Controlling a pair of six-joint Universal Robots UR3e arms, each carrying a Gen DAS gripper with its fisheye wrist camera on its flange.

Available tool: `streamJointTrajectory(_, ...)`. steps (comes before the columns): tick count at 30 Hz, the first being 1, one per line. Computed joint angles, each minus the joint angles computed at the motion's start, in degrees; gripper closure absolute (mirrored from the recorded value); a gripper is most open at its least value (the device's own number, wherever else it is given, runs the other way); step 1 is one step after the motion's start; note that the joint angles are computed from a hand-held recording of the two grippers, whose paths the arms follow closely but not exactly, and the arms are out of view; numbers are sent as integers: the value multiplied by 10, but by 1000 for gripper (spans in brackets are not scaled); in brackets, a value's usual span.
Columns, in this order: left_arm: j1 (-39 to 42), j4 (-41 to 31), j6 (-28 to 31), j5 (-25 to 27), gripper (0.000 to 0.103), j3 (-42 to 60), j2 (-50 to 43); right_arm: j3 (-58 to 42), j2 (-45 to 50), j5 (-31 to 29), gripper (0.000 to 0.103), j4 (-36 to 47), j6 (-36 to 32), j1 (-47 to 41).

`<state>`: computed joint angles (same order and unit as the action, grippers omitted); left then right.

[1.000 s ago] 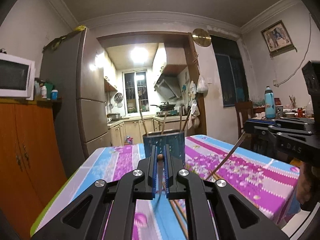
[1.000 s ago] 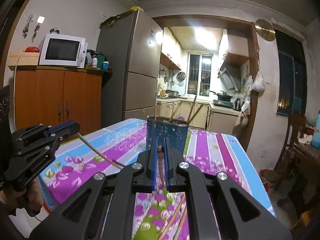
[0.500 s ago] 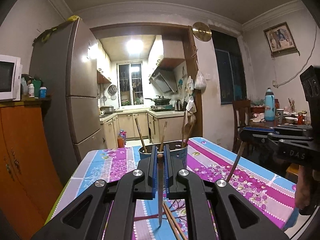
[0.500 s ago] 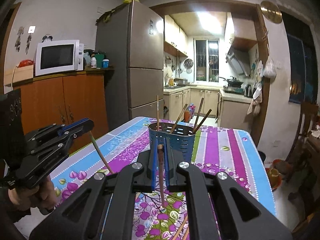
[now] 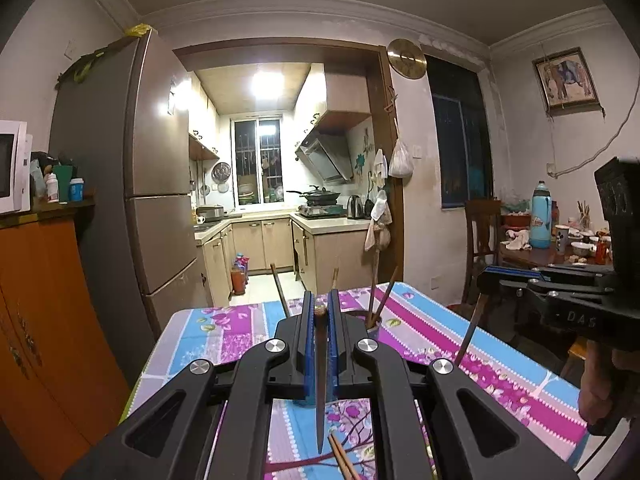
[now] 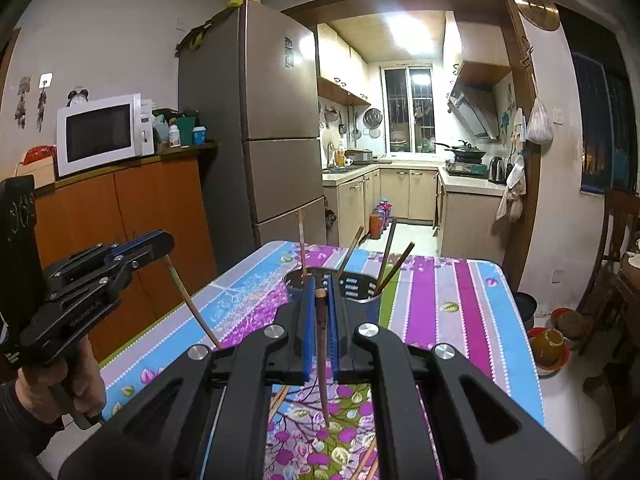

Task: Organize utensils
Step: 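Lift the chopstick with the right tool and carry it over the holder, then lower the chopstick into the blue holder and open the right tool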

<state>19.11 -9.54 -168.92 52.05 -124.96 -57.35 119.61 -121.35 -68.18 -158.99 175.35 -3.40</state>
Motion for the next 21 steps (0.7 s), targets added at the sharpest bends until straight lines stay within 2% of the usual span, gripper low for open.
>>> streamJointTrajectory(9,-69,-34,-12,67,95,133,-73,-131,64,-5,98,53,-5,-2)
streamJointTrajectory(21,-140,-159,-48,142,95,487,-261,-453,232,-2,98,185,-1,-8)
